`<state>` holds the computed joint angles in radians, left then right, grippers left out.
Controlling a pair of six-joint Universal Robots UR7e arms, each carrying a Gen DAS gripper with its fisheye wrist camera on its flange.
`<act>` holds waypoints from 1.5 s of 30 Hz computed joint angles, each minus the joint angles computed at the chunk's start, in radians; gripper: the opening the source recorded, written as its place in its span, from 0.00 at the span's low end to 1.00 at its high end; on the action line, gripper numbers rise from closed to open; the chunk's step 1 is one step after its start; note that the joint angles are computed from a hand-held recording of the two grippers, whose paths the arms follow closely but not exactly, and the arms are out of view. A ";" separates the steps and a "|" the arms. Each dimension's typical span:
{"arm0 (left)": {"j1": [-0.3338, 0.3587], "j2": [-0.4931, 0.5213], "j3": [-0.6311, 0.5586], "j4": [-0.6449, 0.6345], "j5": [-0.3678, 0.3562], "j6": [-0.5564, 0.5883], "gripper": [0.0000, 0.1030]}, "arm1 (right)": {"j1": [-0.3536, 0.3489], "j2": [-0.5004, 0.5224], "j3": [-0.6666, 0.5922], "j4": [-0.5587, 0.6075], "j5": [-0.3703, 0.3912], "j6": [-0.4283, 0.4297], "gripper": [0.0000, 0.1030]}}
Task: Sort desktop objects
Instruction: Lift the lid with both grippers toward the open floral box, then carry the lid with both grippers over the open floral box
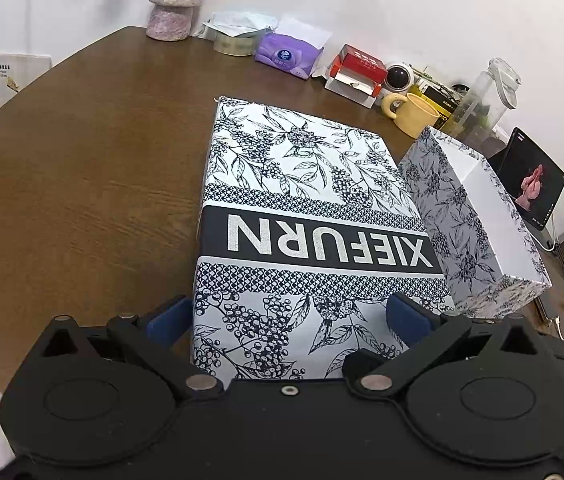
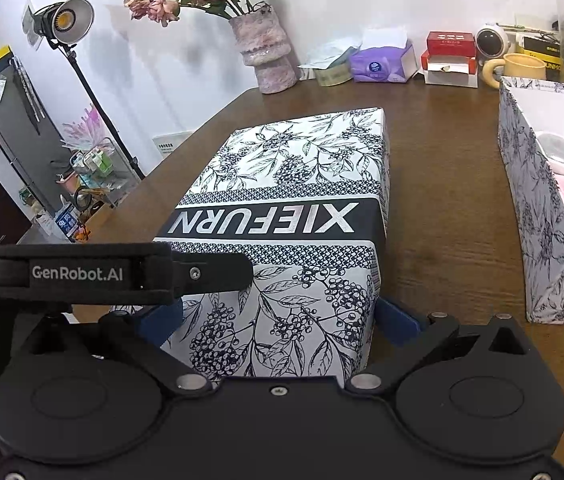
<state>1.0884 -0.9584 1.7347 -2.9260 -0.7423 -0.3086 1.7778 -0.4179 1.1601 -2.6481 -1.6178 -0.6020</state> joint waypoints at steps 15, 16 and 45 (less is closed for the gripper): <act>-0.072 -0.041 0.156 -0.082 0.088 -0.085 1.00 | -0.022 -0.131 0.209 -0.057 0.053 -0.034 1.00; -0.077 -0.048 0.173 -0.089 0.096 -0.087 1.00 | -0.023 -0.145 0.231 -0.064 0.056 -0.035 1.00; -0.315 -0.088 0.458 -0.128 0.124 -0.345 1.00 | -0.061 -0.574 0.830 -0.333 0.049 -0.048 1.00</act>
